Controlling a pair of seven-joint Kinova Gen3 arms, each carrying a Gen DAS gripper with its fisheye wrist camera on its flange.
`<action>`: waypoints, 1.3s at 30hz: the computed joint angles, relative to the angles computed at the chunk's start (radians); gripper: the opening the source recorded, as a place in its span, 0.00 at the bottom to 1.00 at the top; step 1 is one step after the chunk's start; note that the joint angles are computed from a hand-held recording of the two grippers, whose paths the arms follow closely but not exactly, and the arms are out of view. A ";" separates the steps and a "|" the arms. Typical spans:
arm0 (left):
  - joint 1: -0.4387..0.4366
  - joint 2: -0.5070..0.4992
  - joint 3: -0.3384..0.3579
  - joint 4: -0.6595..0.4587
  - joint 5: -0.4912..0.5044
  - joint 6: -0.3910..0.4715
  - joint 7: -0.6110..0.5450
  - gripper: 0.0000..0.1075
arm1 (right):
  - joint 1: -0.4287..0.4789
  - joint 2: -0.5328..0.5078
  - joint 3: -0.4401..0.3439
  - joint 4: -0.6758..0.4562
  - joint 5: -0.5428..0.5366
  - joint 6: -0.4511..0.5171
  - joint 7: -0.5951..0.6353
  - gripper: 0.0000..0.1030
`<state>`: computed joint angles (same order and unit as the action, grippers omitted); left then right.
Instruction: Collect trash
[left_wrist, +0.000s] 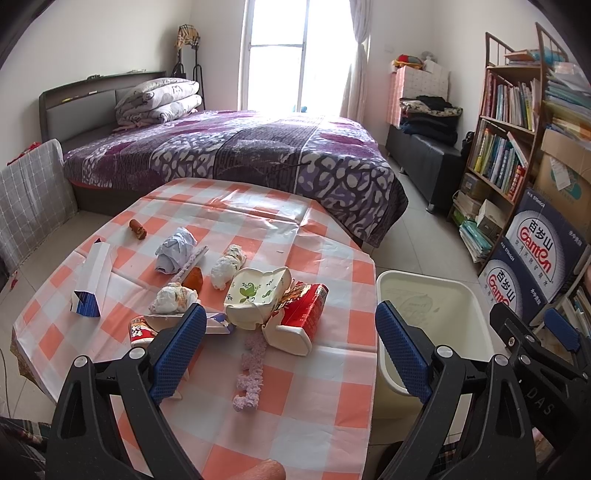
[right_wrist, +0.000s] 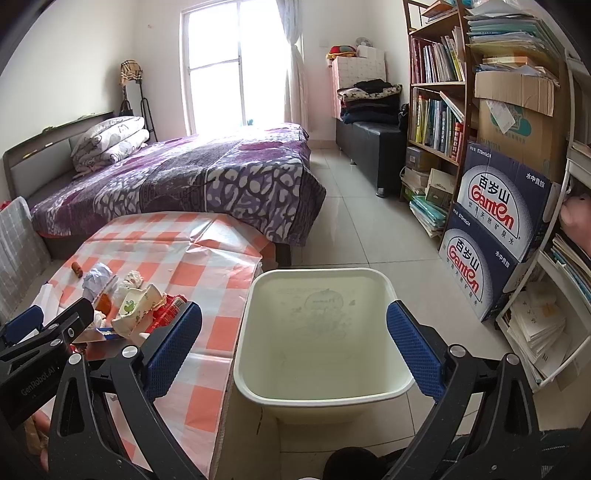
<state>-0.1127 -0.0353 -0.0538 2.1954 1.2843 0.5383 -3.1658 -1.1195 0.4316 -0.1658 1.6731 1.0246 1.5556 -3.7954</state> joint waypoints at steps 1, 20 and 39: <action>0.000 -0.001 0.000 0.001 0.000 0.000 0.001 0.84 | 0.000 0.005 0.000 -0.005 0.001 0.000 -0.001 0.93; 0.448 0.400 -0.671 -0.574 -0.477 0.195 0.668 0.88 | 0.225 0.089 -0.053 -0.324 0.005 -0.180 0.478 0.93; 0.149 0.868 -0.453 -1.224 -0.957 0.540 1.144 0.89 | 0.536 0.227 -0.010 -0.368 -0.582 -0.674 0.665 0.93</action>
